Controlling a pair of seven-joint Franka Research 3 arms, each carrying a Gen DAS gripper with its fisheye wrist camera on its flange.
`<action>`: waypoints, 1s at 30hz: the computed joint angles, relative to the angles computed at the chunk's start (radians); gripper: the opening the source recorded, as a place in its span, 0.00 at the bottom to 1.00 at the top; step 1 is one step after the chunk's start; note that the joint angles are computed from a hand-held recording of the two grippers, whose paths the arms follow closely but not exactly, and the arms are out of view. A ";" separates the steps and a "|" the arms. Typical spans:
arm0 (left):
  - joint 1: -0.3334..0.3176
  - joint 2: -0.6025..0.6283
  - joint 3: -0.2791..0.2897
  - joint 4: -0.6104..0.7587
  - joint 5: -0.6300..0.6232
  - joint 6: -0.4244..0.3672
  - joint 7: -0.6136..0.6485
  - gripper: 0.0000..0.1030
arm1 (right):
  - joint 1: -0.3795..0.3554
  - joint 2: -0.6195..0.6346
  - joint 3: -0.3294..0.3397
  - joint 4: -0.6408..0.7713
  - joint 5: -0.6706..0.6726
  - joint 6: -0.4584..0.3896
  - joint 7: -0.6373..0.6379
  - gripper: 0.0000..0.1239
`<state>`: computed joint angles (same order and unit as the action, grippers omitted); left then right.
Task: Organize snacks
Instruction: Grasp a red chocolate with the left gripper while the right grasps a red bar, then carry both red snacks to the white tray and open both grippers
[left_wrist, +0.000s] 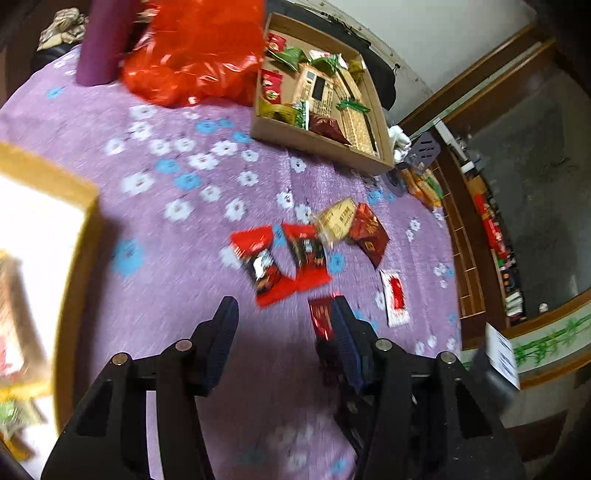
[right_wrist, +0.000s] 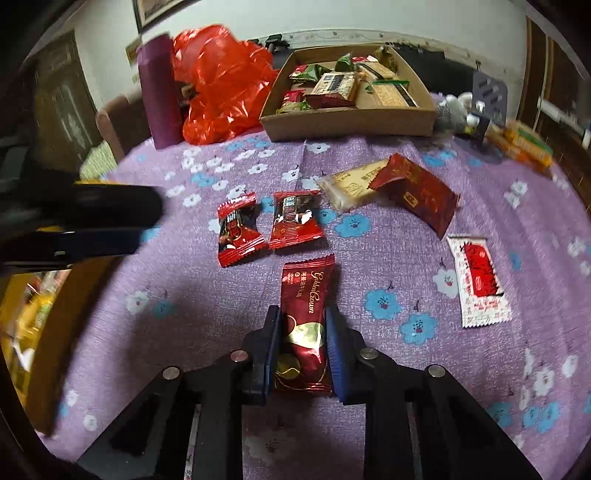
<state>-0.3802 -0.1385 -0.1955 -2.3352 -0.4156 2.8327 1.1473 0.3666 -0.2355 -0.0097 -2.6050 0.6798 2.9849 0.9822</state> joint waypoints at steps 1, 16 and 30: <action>0.010 0.024 -0.006 0.018 0.030 -0.001 -0.022 0.48 | 0.024 -0.003 -0.035 0.005 0.051 -0.016 -0.040 0.19; 0.072 0.184 -0.042 0.135 0.824 -0.043 -0.465 0.21 | -0.027 -0.014 -0.031 0.038 0.265 -0.128 -0.206 0.19; 0.060 -0.134 -0.021 -0.191 0.562 0.187 -0.431 0.20 | 0.009 -0.044 -0.046 0.039 0.459 -0.125 -0.387 0.19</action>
